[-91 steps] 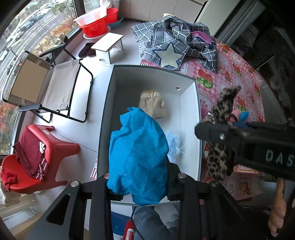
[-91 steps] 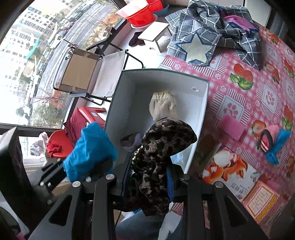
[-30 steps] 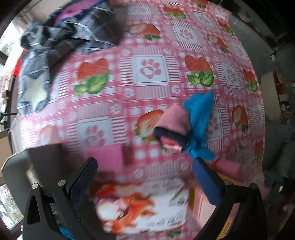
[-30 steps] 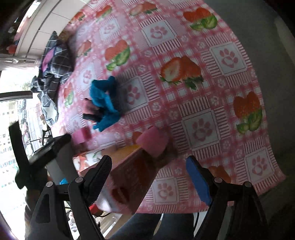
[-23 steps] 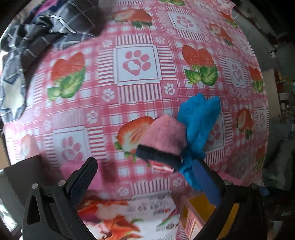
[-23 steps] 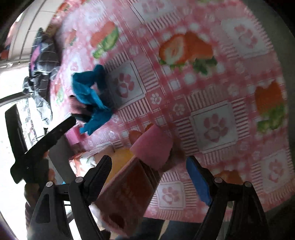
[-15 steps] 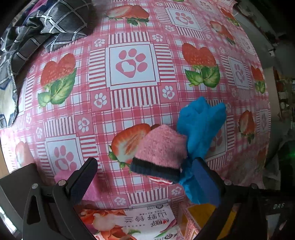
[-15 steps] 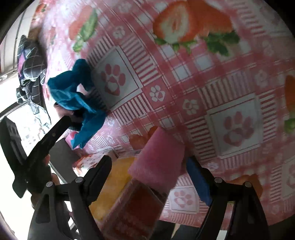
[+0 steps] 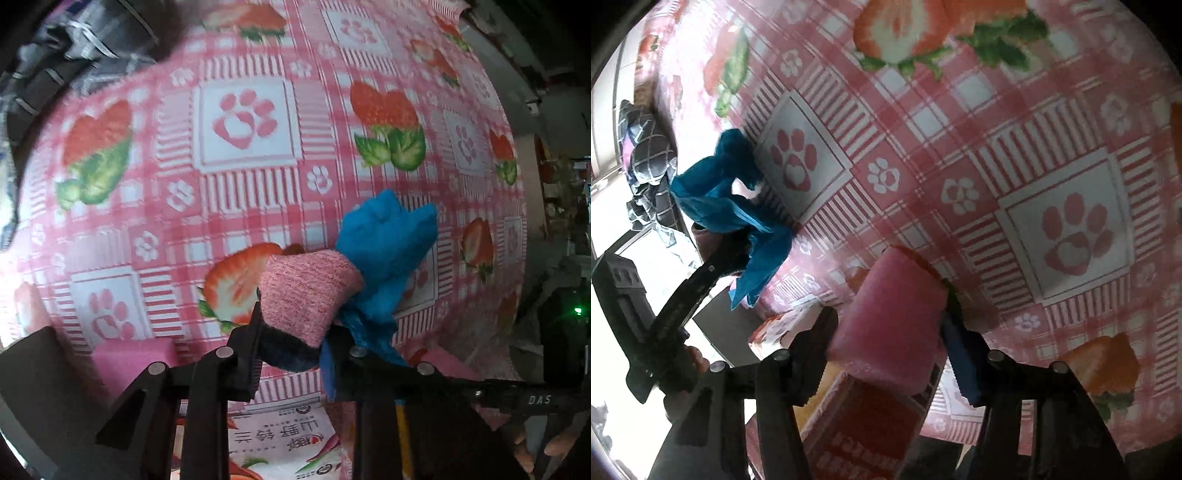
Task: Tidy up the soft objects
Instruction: 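Move both grippers back to the remaining items on the table, then grasp the pink-and-black sock with the left gripper while the right grasps the pink foam block, then lift the sock and pink foam block and carry both over the white box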
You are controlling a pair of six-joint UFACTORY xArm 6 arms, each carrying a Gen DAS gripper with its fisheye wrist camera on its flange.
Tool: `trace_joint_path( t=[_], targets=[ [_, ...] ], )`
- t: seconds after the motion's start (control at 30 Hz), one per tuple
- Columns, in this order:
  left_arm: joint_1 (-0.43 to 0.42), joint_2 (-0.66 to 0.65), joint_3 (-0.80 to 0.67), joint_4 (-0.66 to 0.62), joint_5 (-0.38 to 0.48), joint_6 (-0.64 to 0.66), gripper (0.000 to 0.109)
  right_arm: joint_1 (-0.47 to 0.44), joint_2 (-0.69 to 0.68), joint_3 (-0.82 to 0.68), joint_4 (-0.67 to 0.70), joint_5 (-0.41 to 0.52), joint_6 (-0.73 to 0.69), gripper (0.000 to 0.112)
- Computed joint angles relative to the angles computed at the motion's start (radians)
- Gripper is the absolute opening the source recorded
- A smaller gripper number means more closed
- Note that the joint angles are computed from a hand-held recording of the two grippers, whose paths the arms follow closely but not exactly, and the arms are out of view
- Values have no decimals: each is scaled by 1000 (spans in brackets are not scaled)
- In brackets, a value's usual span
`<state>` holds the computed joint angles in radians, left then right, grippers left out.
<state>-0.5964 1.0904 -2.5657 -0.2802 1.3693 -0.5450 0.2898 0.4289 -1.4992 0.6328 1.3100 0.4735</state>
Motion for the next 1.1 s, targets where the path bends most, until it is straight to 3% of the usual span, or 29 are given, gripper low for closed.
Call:
trace_joint_path(
  t=[0.17,0.5,1.1],
  targets=[
    [-8,-207,301,79,-142,-4,28,19,-40,-25,-127,-22,19,59],
    [-34,-451,615,155,-260,-8,28,92,-129,-45,-387,-75,26,59],
    [-161,-800,1039,138,-389,78,28,199,-465,295,-517,-170,136,59]
  ],
)
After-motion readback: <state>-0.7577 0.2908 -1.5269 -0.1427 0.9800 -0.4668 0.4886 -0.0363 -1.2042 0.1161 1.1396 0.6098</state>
